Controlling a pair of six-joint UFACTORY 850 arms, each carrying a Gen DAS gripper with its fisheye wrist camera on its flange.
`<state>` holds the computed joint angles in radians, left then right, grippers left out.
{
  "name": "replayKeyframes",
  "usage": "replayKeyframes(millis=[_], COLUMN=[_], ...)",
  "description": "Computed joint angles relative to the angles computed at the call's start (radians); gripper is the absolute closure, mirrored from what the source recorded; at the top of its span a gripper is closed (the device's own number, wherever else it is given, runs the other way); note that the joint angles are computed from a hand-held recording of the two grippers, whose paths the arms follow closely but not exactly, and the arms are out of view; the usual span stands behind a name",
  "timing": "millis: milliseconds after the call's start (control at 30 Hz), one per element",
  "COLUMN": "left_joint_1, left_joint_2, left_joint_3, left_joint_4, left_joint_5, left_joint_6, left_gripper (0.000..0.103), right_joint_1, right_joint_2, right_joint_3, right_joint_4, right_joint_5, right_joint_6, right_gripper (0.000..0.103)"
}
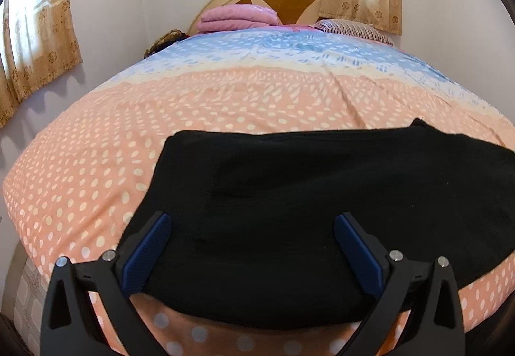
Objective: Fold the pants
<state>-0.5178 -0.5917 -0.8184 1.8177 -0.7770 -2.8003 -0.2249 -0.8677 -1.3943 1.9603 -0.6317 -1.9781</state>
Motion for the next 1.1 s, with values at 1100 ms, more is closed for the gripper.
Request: replayKeyframes(millis=[1100], left_joint_1=[-0.010], left_joint_2=[0.037], left_joint_3=[0.033], left_joint_4=[-0.007], left_joint_5=[-0.012], left_joint_6=[-0.055], left_gripper=[0.000], right_joint_1=[0.030], right_joint_2=[0.107], right_joint_3=[0.118], right_joint_4=[0.094], right_joint_5=[-0.209], right_joint_6=[-0.108], right_gripper=[0.091])
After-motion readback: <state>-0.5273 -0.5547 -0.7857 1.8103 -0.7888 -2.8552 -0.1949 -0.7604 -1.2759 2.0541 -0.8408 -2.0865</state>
